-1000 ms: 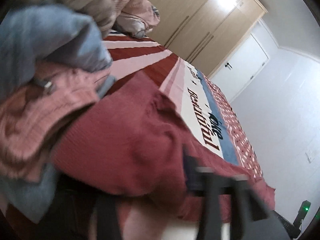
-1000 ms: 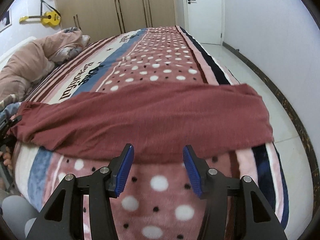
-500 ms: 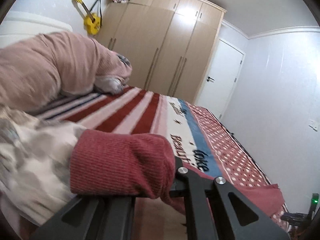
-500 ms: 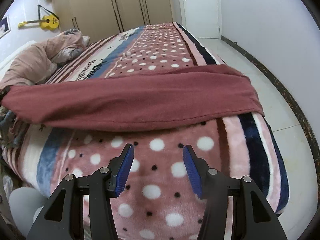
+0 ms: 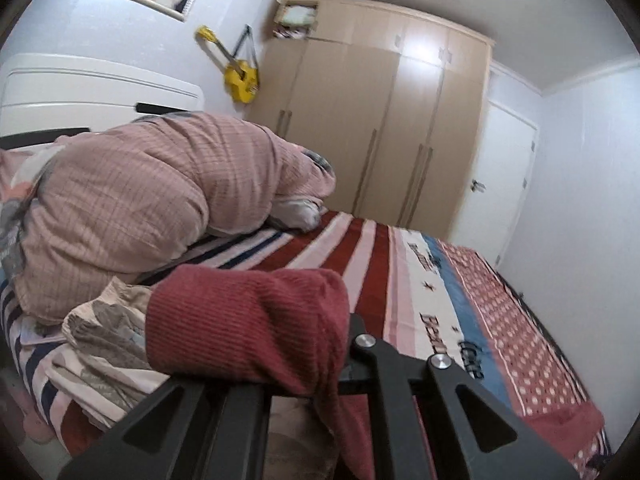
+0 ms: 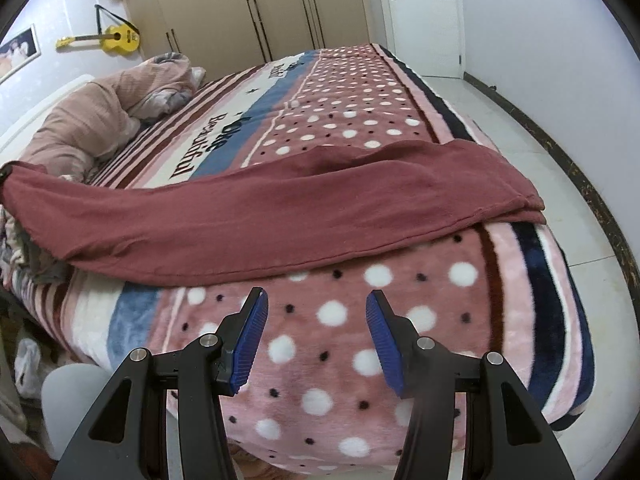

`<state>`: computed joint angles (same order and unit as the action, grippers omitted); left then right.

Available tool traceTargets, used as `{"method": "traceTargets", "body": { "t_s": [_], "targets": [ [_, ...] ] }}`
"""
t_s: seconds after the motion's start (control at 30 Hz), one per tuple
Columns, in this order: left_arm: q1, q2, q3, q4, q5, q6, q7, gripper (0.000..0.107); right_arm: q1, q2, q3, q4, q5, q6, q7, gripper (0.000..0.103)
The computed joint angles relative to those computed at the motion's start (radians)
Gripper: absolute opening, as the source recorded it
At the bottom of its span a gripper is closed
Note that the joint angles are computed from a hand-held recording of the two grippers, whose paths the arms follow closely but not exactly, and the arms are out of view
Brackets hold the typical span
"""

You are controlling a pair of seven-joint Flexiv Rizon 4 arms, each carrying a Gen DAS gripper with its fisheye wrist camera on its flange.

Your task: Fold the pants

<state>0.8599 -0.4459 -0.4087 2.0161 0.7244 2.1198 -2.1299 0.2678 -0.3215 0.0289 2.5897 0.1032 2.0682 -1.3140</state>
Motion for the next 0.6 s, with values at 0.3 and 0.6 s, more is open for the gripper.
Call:
{"method": "traceTargets", "body": {
  "t_s": [0.3, 0.6],
  "targets": [
    [0.02, -0.035, -0.147, 0.011, 0.005, -0.086, 0.104, 0.004, -0.007, -0.022, -0.012, -0.042, -0.04, -0.012, -0.038, 0.047],
    [-0.05, -0.082, -0.24, 0.022, -0.028, -0.145, 0.272, 0.004, -0.147, -0.09, 0.051, -0.114, -0.182, 0.004, -0.006, 0.047]
  ]
}}
